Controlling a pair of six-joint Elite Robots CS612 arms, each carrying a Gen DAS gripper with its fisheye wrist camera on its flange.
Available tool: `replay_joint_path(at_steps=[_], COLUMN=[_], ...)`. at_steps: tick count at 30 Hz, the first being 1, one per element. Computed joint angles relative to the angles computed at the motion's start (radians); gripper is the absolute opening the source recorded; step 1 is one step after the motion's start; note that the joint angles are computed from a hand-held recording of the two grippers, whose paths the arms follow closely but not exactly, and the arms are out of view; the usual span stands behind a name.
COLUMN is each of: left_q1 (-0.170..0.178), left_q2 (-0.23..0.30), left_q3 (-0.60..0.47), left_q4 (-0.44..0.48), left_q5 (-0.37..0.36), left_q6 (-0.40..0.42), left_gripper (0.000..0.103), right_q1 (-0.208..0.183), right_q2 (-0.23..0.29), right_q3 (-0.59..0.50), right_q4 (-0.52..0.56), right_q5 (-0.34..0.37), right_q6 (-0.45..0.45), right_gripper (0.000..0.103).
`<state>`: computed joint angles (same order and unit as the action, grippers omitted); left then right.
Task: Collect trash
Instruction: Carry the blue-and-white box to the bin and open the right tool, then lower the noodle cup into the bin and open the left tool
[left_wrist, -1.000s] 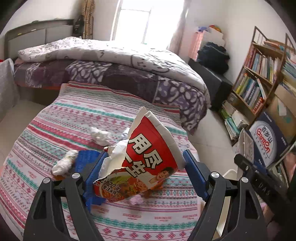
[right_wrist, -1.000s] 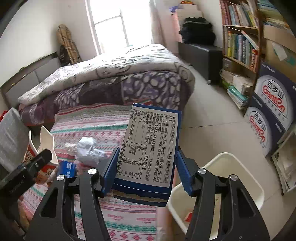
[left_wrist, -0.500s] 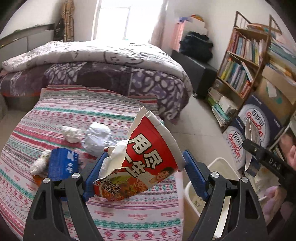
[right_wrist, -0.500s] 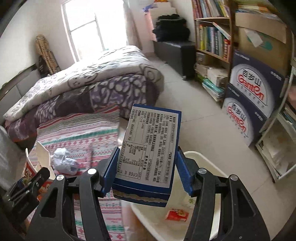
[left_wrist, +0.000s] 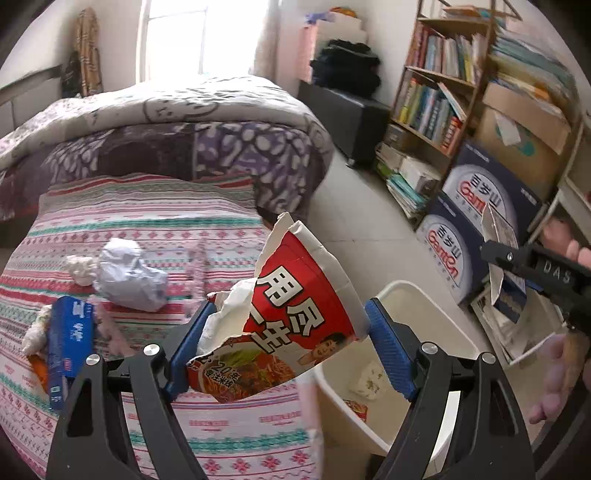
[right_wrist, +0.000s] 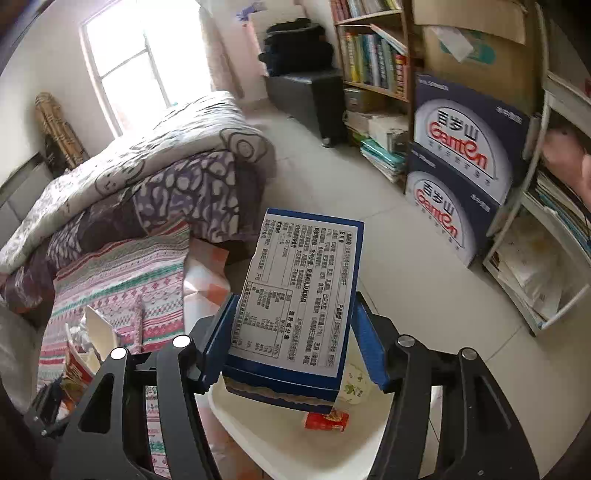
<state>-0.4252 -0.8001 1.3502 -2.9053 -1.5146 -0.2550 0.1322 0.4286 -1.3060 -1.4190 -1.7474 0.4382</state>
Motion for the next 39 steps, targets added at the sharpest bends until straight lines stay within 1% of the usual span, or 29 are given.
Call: replay_joint_path(at_steps=[2, 4, 9, 18, 28, 33, 35, 39], left_q1=[-0.005, -0.009, -0.022, -0.043, -0.059, -0.057, -0.055, -0.048], left_q2=[0.003, 0.007, 0.015, 0.026, 0.032, 0.036, 0.035, 0.033], left_q3=[-0.004, -0.009, -0.018, -0.025, -0.030, -0.036, -0.035, -0.037], left_q4=[0.006, 0.011, 0.018, 0.022, 0.041, 0.062, 0.064, 0.069], left_q5=[-0.008, -0.016, -0.032, -0.051, -0.090, -0.123, -0.131, -0.127], left_q6=[0.008, 0.016, 0.035, 0.071, 0.108, 0.094, 0.083, 0.060], left_gripper=[0.079, 0.079, 0.080, 0.080, 0.080, 0.084, 0.088, 0.089], right_q1=[-0.005, -0.012, -0.024, -0.039, -0.053, -0.054, -0.054, -0.047], right_q2=[0.003, 0.007, 0.018, 0.030, 0.035, 0.036, 0.036, 0.033], right_q3=[-0.008, -0.018, -0.045, -0.078, -0.094, -0.097, -0.096, -0.086], right_q4=[0.011, 0.021, 0.034, 0.046, 0.065, 0.066, 0.066, 0.064], right_q5=[-0.002, -0.004, -0.023, -0.057, -0.063, -0.071, -0.067, -0.065], right_q6=[0.016, 0.033, 0.072, 0.123, 0.181, 0.199, 0.206, 0.203], right_gripper=[0.061, 0.065, 0.078, 0.089, 0.094, 0.095, 0.096, 0.096])
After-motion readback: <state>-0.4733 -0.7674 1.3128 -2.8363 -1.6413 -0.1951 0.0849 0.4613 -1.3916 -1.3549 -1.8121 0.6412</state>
